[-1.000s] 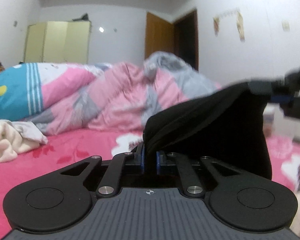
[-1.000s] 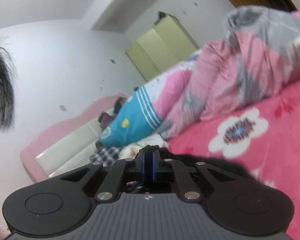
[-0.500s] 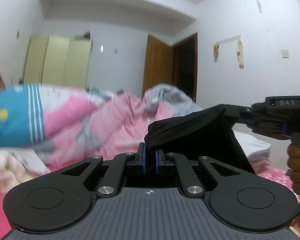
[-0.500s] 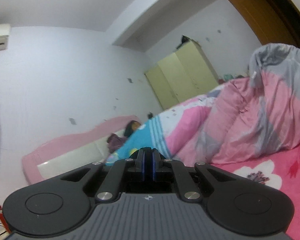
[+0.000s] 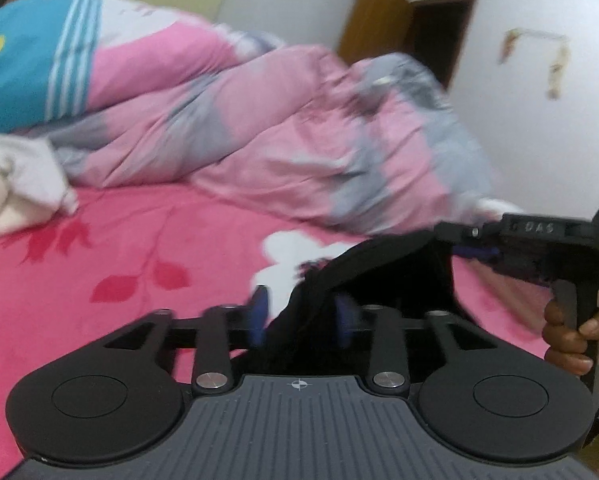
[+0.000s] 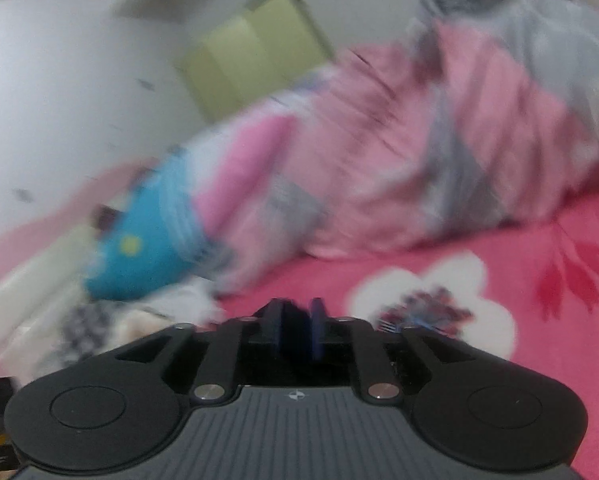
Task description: Fold clothes
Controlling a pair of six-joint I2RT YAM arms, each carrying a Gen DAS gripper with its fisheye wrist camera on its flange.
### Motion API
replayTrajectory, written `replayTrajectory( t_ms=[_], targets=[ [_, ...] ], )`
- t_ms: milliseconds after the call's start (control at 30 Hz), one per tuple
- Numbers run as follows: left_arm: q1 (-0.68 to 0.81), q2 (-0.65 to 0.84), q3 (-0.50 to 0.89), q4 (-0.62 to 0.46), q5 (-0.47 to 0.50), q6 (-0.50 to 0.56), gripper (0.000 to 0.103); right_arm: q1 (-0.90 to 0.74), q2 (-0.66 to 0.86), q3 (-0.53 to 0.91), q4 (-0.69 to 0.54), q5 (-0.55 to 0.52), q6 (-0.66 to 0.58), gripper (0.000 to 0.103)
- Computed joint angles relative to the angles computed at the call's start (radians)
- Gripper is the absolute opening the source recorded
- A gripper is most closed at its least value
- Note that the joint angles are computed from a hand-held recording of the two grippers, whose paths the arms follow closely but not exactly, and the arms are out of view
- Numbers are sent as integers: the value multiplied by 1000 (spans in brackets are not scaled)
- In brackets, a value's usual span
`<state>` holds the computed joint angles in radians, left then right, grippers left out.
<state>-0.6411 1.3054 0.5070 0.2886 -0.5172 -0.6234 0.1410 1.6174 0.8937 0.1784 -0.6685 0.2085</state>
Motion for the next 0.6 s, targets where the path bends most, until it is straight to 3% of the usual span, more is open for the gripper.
replayTrajectory(
  t_ms=[100,300,467,600],
  targets=[
    [52,25,-26,7,42,-57,53,4,128,38,21,89,22,37],
    [98,-25,-89,8,125,-90,56,-78,152,-17,39,-10,38,38],
    [59,-53,-97,-15,141,-115,58,-73,74,-44,-99,-150,-77,40],
    [-34,-93,-82,-111,42,-148,58,16,38,-31,-223,-195,-169,56]
  ],
)
